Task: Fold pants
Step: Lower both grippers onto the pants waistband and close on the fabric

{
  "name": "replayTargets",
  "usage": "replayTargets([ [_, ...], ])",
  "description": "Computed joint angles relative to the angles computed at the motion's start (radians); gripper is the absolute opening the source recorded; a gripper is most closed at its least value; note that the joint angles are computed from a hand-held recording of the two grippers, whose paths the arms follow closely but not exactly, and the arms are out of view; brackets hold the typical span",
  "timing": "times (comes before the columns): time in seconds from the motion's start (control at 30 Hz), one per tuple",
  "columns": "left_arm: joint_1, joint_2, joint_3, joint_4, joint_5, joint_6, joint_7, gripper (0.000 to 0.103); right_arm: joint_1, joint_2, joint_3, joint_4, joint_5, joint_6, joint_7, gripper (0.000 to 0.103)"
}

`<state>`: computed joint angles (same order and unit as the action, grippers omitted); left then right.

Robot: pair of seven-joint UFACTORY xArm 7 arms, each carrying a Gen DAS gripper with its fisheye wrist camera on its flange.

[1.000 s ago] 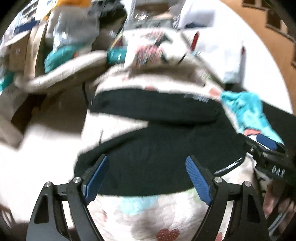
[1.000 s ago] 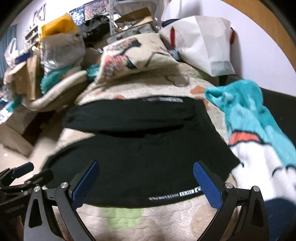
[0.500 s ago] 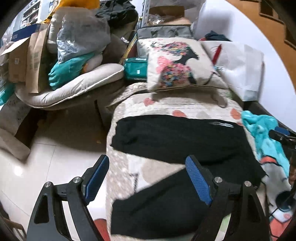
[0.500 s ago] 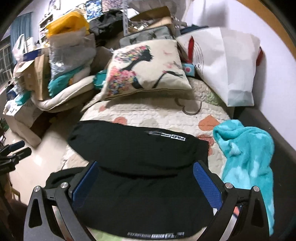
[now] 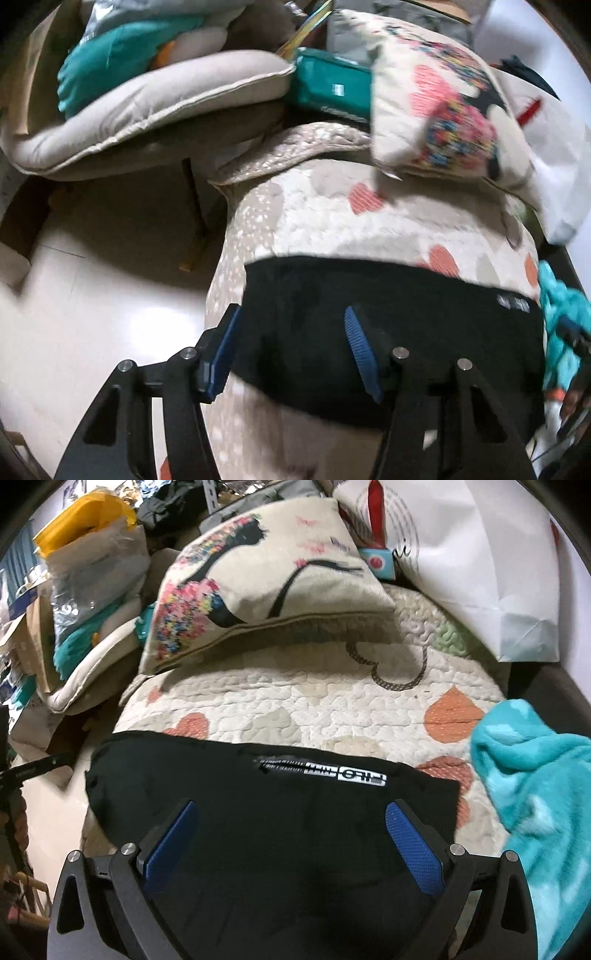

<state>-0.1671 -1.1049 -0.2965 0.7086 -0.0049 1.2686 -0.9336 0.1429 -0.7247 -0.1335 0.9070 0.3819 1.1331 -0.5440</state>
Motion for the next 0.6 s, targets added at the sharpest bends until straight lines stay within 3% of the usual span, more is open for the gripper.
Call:
replayTargets([
  [0.27, 0.022, 0.034, 0.079, -0.122, 0.021, -0.151, 0.057, 0.059, 0.018, 0.144, -0.006, 0.045, 0.048, -0.076, -0.045, 0.102],
  [0.47, -0.011, 0.102, 0.086, -0.139, 0.002, -0.23, 0.119, 0.06, 0.024, 0.257, -0.009, 0.117, 0.114, -0.057, -0.094, 0.102],
  [0.5, -0.014, 0.104, 0.081, -0.136, 0.006, -0.23, 0.127, 0.057, 0.021, 0.27, -0.008, 0.126, 0.124, -0.047, -0.102, 0.102],
  [0.53, -0.024, 0.099, 0.085, -0.139, -0.001, -0.238, 0.136, 0.041, 0.018, 0.283, -0.006, 0.135, 0.131, -0.036, -0.11, 0.102],
  [0.6, -0.03, 0.092, 0.084, -0.136, -0.008, -0.238, 0.142, 0.024, 0.009, 0.3, 0.0, 0.145, 0.137, -0.023, -0.138, 0.101],
])
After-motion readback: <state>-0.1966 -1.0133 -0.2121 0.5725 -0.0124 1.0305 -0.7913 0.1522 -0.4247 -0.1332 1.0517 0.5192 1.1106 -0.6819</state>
